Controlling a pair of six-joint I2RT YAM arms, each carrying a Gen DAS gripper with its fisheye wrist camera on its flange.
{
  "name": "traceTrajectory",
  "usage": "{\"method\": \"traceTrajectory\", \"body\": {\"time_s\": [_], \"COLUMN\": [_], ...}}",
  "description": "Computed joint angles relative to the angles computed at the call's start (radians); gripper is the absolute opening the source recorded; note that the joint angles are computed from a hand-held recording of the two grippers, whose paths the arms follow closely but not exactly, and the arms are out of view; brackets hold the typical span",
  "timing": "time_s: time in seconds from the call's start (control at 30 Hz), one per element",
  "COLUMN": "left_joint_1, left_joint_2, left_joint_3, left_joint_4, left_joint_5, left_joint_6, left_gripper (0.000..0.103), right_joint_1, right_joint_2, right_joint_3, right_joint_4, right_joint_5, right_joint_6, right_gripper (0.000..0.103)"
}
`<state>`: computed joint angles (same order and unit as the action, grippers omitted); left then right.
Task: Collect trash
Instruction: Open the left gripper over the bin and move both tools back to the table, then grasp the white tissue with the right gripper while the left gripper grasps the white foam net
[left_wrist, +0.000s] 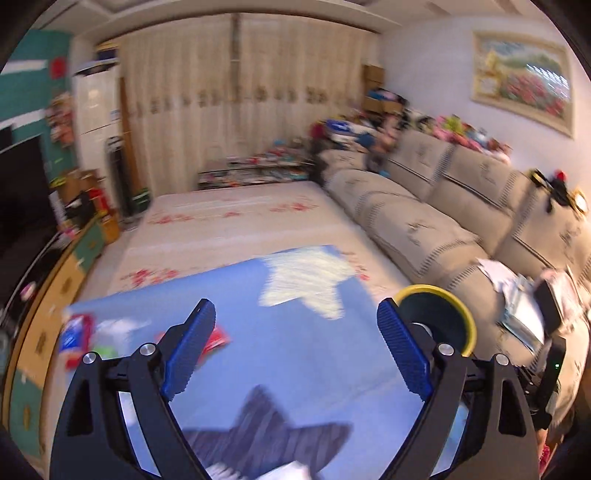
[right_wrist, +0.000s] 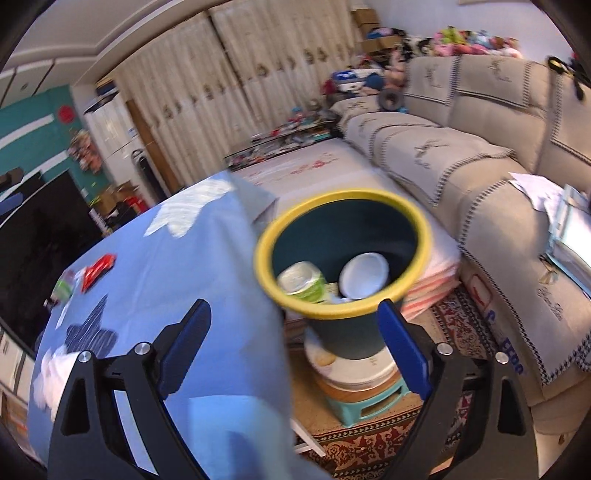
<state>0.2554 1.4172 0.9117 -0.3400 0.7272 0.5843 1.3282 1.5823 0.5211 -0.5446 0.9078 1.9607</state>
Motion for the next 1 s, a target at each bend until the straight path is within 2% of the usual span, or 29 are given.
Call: {"method": "traceTrajectory", "body": {"time_s": [0.17, 0.27, 0.43, 0.57, 0.63, 0.73, 0.9, 0.97, 1.0], "left_joint_1": [0.388, 0.536, 0.711, 0.77, 0.778, 0.795, 0.792, 0.786, 0.784], "left_joint_2": [0.145, 0.209, 0.355, 0.429, 0.454, 0.49, 0.5, 0.501, 0.503], "left_joint_3": [0.037, 0.024, 0.061, 0.089, 0.096, 0.11, 0.097, 0.092, 0.091], "left_joint_4": [0.004, 0.055, 0.042, -0.01, -0.019, -0.05, -0.062, -0.06, -0.059], "left_joint_5": [0.12, 0.142, 0.185, 0.208, 0.207, 0.221, 0.22, 0.213, 0.211], "left_joint_6": [0.113, 0.158, 0.268, 0.343, 0.367, 0.413, 0.439, 0.436, 0.436], "left_gripper": [0.088, 0.088, 0.089, 0.09, 0.09, 0.09, 0.09, 0.09, 0.09], "right_joint_1": [-0.087, -0.113, -0.089, -0.065, -0.058, -0.047, -0.067, -0.078, -0.082], "right_joint_2": [0.146, 0.251, 0.38, 0.453, 0.491, 0.582, 0.669, 0.692, 0.697], "right_joint_3": [0.181, 0.319, 0.51, 0.628, 0.684, 0.807, 0.911, 0.937, 0.939], "right_joint_4": [0.228, 0.3, 0.378, 0.451, 0.451, 0.384, 0.314, 0.285, 0.279], "right_joint_5": [-0.056, -0.111, -0.162, -0.229, -0.264, -0.298, -0.344, -0.37, -0.38], "right_joint_6": [-0.429, -0.624, -0.833, -0.989, -1.036, -1.072, -1.075, -1.063, -1.057], "right_gripper": [0.086, 0.086, 0.086, 0.086, 0.086, 0.086, 0.084, 0.071, 0.068]}}
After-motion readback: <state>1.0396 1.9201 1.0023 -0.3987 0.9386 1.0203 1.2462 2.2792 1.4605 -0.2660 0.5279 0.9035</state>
